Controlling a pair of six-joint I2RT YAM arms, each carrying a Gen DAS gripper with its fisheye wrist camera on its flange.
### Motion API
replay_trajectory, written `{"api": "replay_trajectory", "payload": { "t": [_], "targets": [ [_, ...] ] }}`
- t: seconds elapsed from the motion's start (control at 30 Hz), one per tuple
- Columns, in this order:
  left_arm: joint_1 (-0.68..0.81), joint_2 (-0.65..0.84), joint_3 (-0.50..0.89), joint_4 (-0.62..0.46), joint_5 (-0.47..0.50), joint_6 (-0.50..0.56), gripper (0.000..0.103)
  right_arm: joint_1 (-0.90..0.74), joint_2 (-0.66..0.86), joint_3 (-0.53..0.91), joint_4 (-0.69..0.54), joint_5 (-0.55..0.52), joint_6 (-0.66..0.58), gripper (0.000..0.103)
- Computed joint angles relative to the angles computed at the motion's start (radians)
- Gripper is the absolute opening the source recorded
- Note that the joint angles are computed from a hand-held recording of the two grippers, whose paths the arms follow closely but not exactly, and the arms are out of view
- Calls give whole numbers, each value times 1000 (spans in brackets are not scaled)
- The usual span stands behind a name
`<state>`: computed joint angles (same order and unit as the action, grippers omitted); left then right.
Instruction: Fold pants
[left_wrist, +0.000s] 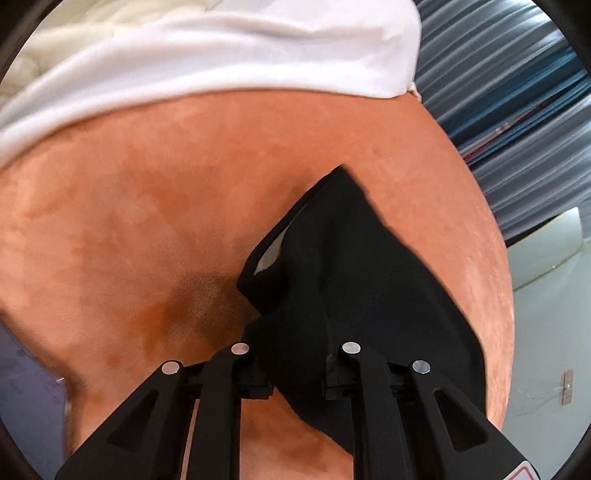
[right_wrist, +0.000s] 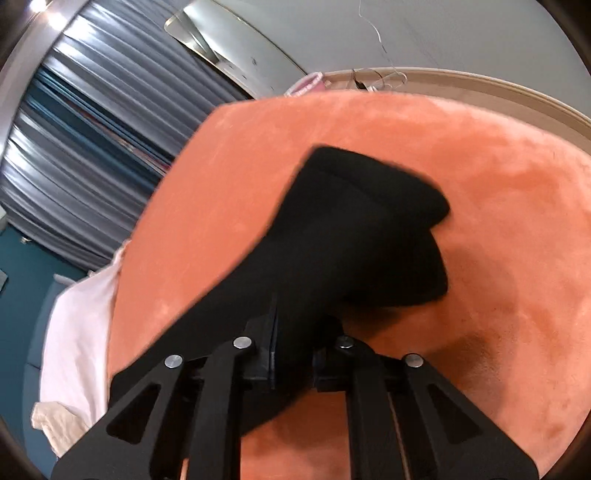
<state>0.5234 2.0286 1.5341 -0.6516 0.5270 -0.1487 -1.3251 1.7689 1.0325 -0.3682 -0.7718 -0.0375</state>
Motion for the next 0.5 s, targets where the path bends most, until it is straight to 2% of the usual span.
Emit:
{"api": "replay_trajectory", "payload": {
  "t": [0.13, 0.17, 0.23, 0.37, 0.5],
  "targets": [
    [34, -59, 53, -159, 27, 130, 14, -81, -167, -6, -193, -95, -182, 10],
    [43, -67, 63, -192, 14, 162, 14, -106, -189, -12, -239, -96, -233, 10],
    [58, -64, 56, -207, -19, 193, 14, -133, -188, -30, -256, -60, -290, 10],
    [69, 54, 97, -214, -41, 137, 14, -148, -7, 8, -215, -9, -262, 10],
    [90, 41, 151, -278, 9, 184, 14, -159, -68, 74, -337, -63, -313, 10]
  ]
}}
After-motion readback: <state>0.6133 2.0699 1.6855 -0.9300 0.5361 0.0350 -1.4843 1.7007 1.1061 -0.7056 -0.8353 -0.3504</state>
